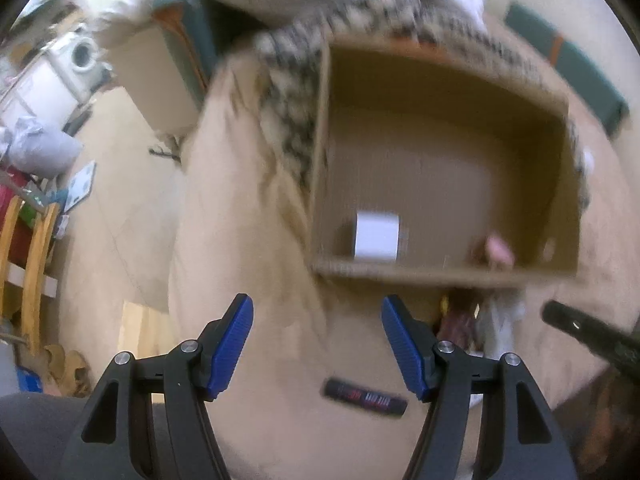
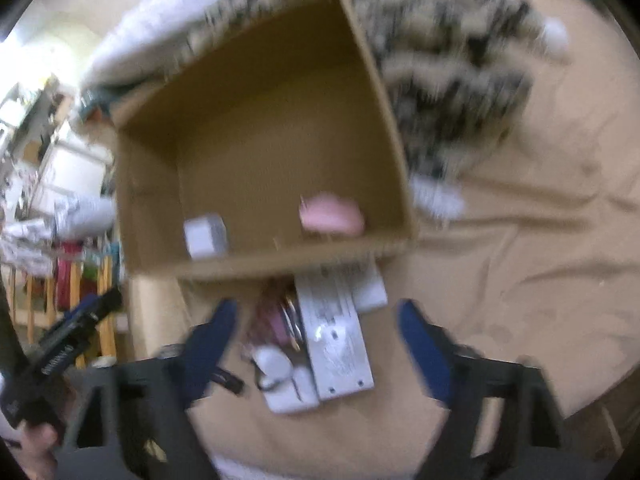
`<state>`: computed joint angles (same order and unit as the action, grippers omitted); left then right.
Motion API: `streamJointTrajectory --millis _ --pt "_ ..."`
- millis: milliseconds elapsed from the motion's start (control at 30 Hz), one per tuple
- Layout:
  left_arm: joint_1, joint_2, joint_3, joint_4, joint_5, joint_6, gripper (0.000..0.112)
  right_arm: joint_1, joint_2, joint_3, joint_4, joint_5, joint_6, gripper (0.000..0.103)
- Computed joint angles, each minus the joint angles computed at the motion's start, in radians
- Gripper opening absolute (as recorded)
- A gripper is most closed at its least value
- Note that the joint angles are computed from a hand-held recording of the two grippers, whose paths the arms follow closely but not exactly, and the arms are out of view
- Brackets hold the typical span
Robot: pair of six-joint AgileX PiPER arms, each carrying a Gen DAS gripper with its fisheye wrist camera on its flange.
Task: Organize rigid objects
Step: 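Grasp the black USB stick with the left tool while the right tool grasps the white remote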
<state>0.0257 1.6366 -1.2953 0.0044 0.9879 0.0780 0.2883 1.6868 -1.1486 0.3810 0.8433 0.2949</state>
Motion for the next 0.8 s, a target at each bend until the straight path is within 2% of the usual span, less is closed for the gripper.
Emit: streamJointTrajectory --millis 33,167,233,333,533,667,800 --pt "-0.003 0.036 -0.009 -0.008 0.043 0.034 0.065 -0.016 0.030 0.011 0.047 0.008 -0.052 0.061" --pt "0.014 0.132 -0.020 -0.074 0.158 0.119 0.065 -0.033 0.110 0.015 0.134 0.043 -0.141 0.059" --pt "0.006 0.148 -0.004 -0.071 0.167 0.127 0.065 -0.008 0.120 0.001 0.088 0.044 -0.114 0.059" --pt "-0.034 0.164 0.022 -0.038 0.164 0.141 0.065 -0.012 0.113 0.008 0.123 0.035 -0.138 0.059" --pt "-0.066 0.242 0.011 -0.044 0.168 0.160 0.065 -0.009 0.097 0.002 0.091 0.037 -0.108 0.059" --pt "-0.095 0.278 0.008 -0.019 0.158 0.160 0.077 -0.022 0.094 0.000 0.095 0.047 -0.124 0.059" --pt "-0.095 0.299 0.004 -0.027 0.172 0.174 0.080 -0.036 0.093 0.009 0.098 0.049 -0.127 0.059"
